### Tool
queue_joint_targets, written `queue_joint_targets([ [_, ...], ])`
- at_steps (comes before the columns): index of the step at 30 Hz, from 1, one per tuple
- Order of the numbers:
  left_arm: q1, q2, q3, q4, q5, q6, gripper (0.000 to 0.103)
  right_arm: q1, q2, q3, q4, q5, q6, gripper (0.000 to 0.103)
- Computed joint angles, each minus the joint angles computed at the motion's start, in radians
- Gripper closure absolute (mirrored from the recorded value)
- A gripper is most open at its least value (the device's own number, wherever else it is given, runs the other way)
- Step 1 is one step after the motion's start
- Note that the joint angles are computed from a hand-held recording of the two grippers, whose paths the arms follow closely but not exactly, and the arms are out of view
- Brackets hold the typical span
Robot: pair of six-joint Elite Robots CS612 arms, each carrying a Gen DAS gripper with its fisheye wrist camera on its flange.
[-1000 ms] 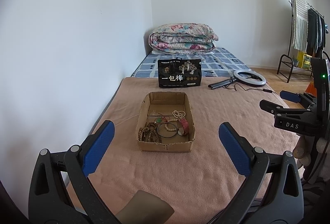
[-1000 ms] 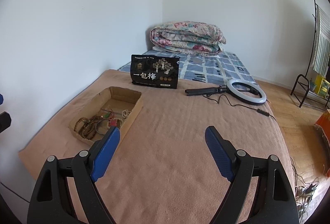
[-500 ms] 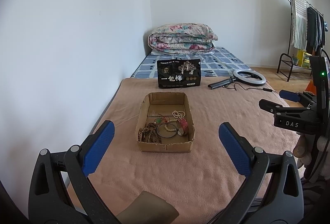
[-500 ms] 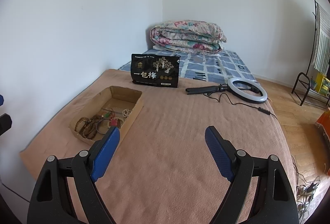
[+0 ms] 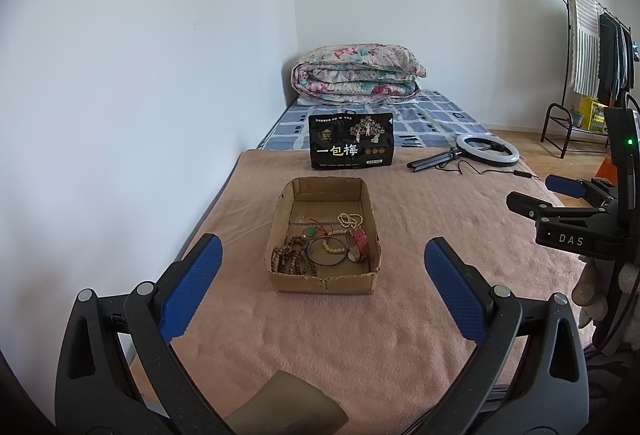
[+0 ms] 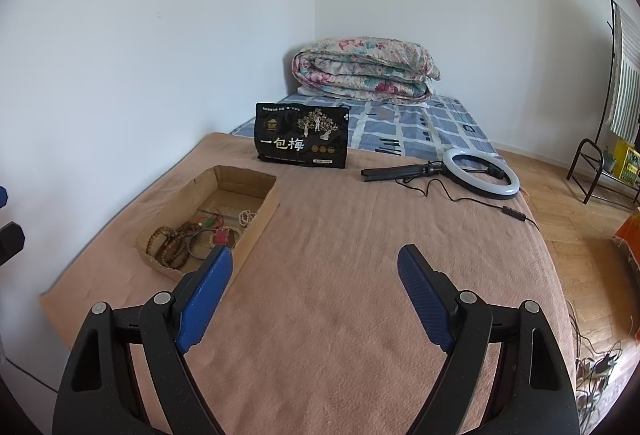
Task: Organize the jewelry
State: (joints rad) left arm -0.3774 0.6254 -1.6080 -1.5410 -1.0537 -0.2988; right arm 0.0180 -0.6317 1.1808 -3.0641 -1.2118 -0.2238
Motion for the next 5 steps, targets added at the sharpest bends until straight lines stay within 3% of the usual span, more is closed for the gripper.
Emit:
queue_joint_targets([
  [5, 0.001, 0.004, 0.003, -0.021, 0.02, 0.024, 0.0, -0.001, -0.001, 0.0, 0.002, 0.0, 0.0, 0.018],
])
